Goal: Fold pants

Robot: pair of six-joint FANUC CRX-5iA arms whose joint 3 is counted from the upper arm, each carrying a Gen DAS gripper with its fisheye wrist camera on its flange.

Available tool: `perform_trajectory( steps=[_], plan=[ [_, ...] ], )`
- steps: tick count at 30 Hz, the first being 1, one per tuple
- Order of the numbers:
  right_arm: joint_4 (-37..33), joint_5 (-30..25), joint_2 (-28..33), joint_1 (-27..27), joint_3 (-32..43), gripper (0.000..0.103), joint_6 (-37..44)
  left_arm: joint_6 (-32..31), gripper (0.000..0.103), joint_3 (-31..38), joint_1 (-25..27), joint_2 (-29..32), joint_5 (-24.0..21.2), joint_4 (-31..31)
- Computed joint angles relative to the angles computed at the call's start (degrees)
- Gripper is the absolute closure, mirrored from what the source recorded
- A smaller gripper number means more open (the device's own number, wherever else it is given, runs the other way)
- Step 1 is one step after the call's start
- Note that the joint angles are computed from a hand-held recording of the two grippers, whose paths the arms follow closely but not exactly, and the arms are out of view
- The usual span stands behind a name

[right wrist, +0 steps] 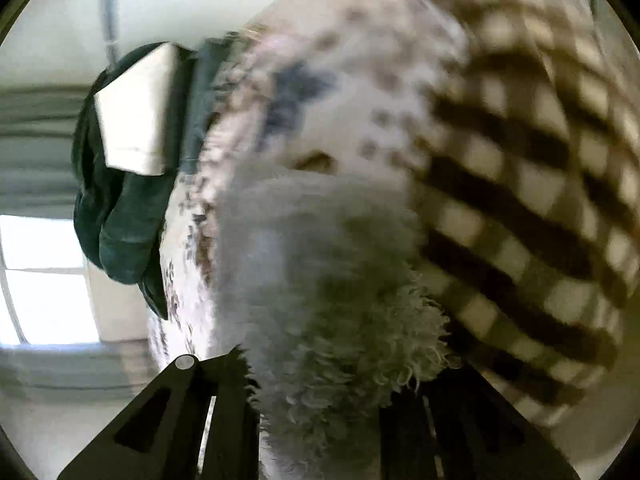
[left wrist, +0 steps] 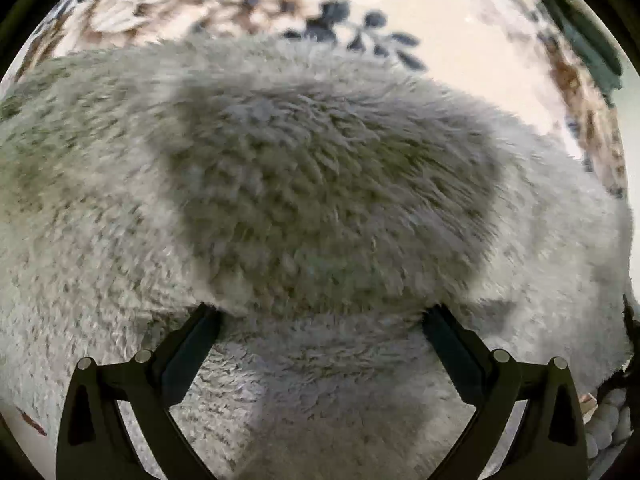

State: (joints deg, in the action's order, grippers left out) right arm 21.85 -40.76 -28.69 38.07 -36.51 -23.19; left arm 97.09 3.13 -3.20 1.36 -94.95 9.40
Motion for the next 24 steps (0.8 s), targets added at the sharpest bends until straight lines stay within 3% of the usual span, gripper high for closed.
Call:
perform_trajectory(
  steps=[4, 9, 14, 16, 22, 24],
  plan=[
    [5.32, -7.08, 4.84, 4.6, 9.63, 0.086, 3.36, -2.47, 0.0, -0.32, 4.21, -4.25, -0.21, 3.22],
    [9.49, -12.52, 14.14, 11.28, 23.9, 0.086, 10.45, -8.01, 0.0, -2.31, 15.87, -11.54, -2.92, 7.44],
    [5.07, -16.03, 28.39, 17.94, 41.35, 0.086, 23.81, -15.72, 0.0, -3.03, 33.7, -16.9, -9.51, 8.87],
    [0.33, -17.43, 35.19, 20.27, 48.82, 0.087, 30.02, -19.39, 0.0, -2.44, 41.0, -17.37, -11.05, 7.96],
    [-8.55, -26.2, 56.08, 27.1, 68.84, 0.087, 47.09, -26.87, 0.0, -3.28, 53.79, -17.09, -11.29, 1.13],
    [-11.87, -32.35, 63.64, 28.42, 77.85, 0.086, 51.94, -28.42, 0.0, -3.66, 57.01, -16.67, -11.1, 0.5]
  ],
)
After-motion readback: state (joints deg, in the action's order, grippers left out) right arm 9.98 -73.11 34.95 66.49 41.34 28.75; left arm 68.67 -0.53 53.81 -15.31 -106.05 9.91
